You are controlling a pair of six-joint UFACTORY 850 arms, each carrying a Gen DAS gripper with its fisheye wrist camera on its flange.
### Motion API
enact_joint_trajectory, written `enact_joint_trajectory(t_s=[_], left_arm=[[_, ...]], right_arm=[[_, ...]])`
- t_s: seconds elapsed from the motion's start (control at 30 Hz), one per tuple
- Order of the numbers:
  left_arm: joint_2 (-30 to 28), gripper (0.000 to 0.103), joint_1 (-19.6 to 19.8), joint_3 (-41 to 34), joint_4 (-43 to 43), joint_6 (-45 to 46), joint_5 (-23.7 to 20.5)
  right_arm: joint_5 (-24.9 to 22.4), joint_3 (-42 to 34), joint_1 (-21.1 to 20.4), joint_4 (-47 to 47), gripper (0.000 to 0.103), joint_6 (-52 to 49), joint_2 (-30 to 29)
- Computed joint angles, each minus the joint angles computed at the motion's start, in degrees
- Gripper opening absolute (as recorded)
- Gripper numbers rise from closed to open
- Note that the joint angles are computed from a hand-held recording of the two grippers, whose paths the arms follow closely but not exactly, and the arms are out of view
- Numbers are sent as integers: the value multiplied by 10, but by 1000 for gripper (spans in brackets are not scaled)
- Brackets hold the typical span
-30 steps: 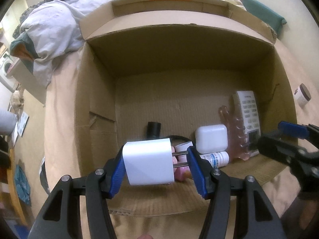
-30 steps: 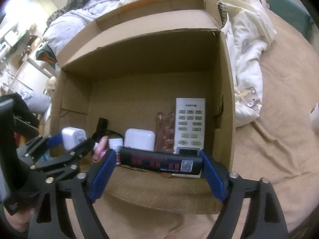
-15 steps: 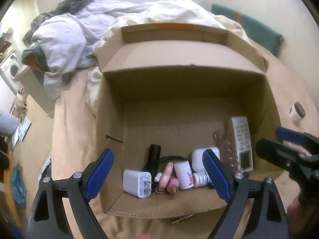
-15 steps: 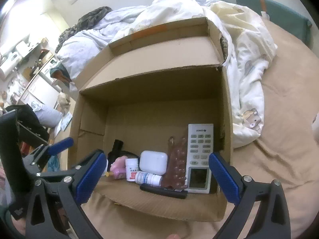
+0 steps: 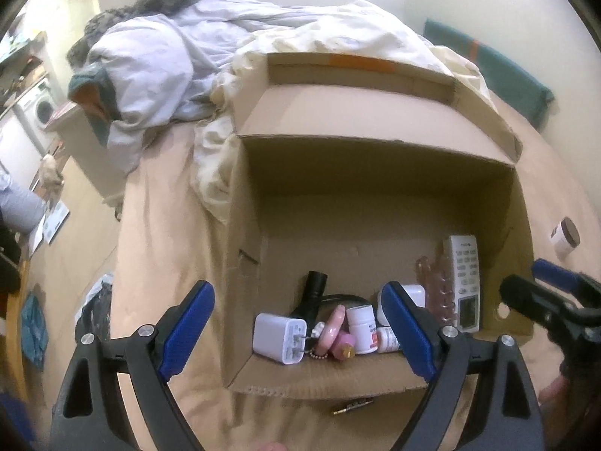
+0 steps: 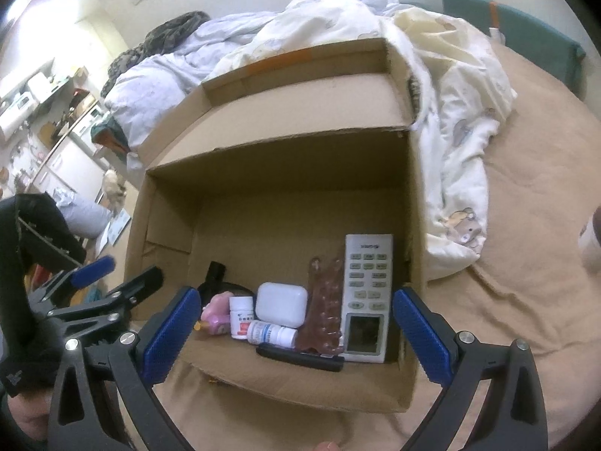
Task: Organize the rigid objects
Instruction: 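Withdraw both open tools up and away from the box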
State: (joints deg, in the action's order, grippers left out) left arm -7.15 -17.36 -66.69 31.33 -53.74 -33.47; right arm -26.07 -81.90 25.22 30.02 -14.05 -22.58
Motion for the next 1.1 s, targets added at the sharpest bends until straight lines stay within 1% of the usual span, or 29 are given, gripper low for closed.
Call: enact_joint_trajectory(t_s=[0.13, 0.2, 0.3, 0.4, 0.53, 0.67, 0.83, 0.97, 1.03, 1.1], left_arm=[[14, 89, -2, 1, -13, 1, -12], [23, 89, -7, 2, -3, -9, -19], [41, 89, -14, 10, 6, -22, -25], [59, 89, -17, 21, 0, -22, -32], [85, 89, -18, 46, -8, -30, -38], [100, 89, -16, 72, -10, -48, -36], [100, 89, -19, 104, 30, -104, -46], [97, 89, -8, 119, -3, -99, -35], [88, 89, -1, 122, -46, -63, -27], [76, 89, 3, 122, -92, -28, -24]], right_arm=[[6, 15, -8, 29, 103, -14, 14], [10, 24, -10, 40, 103, -22, 24], [19, 44, -11, 32, 103, -9, 41], [12, 60, -14, 70, 103, -37, 57], [18, 85, -12, 82, 103, -55, 83], [11, 117, -11, 123, 103, -70, 107], [15, 143, 3, 52, 103, 13, 118], [26, 152, 9, 11, 103, 56, 123], [26, 150, 9, -13, 103, 87, 121], [14, 143, 9, -54, 103, 133, 114]])
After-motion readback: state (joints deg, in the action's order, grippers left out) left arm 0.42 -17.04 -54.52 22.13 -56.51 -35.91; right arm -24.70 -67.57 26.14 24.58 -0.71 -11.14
